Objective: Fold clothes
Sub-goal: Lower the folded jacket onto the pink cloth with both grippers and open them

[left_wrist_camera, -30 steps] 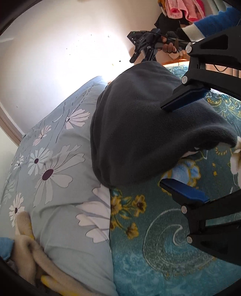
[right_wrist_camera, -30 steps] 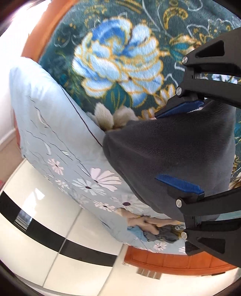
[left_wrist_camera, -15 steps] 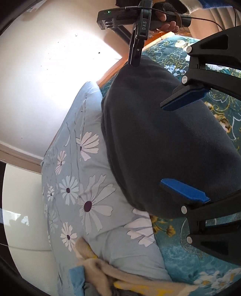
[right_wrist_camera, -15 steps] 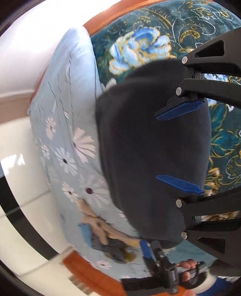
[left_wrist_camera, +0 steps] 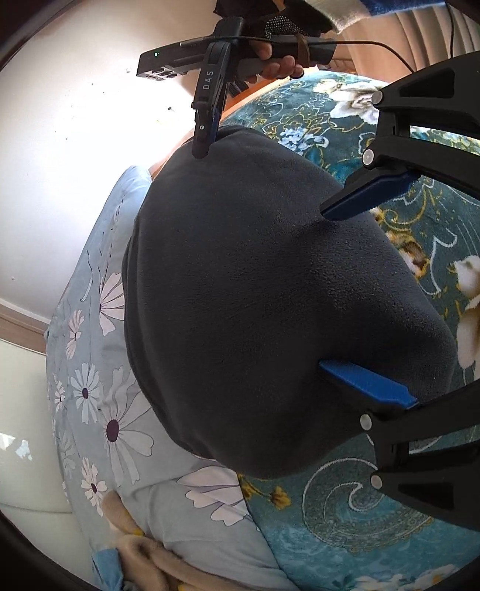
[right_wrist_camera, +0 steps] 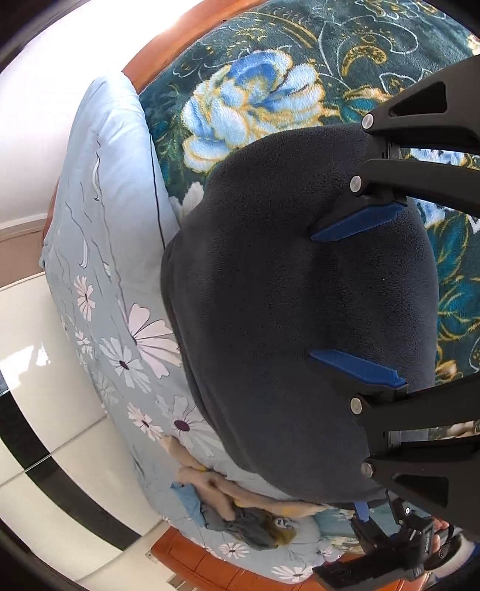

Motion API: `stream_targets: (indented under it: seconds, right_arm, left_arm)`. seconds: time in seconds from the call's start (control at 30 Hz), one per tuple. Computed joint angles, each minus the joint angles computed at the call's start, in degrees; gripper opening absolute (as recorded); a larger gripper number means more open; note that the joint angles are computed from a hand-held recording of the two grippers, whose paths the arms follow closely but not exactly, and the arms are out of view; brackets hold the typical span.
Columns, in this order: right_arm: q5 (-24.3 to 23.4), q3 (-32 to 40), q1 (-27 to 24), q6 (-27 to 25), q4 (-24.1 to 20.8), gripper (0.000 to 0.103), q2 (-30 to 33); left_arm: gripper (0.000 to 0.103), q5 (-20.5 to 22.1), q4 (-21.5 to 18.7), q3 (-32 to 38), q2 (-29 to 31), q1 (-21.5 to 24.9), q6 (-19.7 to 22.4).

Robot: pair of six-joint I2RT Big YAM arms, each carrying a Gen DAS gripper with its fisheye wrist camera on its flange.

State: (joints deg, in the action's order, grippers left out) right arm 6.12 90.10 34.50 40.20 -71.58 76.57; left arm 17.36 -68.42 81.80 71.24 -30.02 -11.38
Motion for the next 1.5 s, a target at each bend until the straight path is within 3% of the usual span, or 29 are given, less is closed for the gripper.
stream_targets:
  seconds: [0.17,0.33,0.4,0.5,0.63,0.87,1.1,1.3,1.5]
  right_arm:
    - [1.4,0.0,0.8,0.8,-0.7,0.063,0.0]
    - [5.4,0.1,3.7,3.3,0.0,0.063,-1.6]
    - [7.7,0.0,5.6,4.1,0.2,0.063,-1.9]
    - [10.1,-0.5,8.5,5.9,0.6,0.063,-2.0]
    - [11.9,-1.9,11.9,8.1,1.6,0.063,-1.8]
    - [16.1,-6.0,16.5,13.3,2.8,0.068,-2.7]
    - [19.4,-10.0,19.5,18.8,5.4,0.08,-4.1]
    - [20.5,-10.7,20.7,20.8,5.4,0.089,-3.8]
    - [20.1,-10.2,21.8,20.3,5.8,0.093,-2.7]
  left_arm:
    - [0.083,-1.3,-1.3,1.5,0.9,-0.7,0.1]
    - [0.083,-2.8,0.3,0.9,-0.8,-1.0,-3.2]
    - [0.084,-5.7,2.3,-1.0,-2.5,-2.3,-5.8]
    - [0.103,-10.2,4.8,-3.6,-4.5,-4.7,-8.8]
    - [0.103,-15.8,6.8,-6.0,-6.4,-7.7,-10.5]
    - [0.103,-21.5,13.9,-12.2,-11.5,-11.0,-16.4]
    - [0.103,-24.1,12.0,-10.8,-10.7,-12.1,-20.3]
    - [0.103,-31.0,5.5,-7.5,-7.5,-16.1,-20.5]
    - [0.103,-30.3,2.5,-6.7,-6.0,-15.9,-21.0]
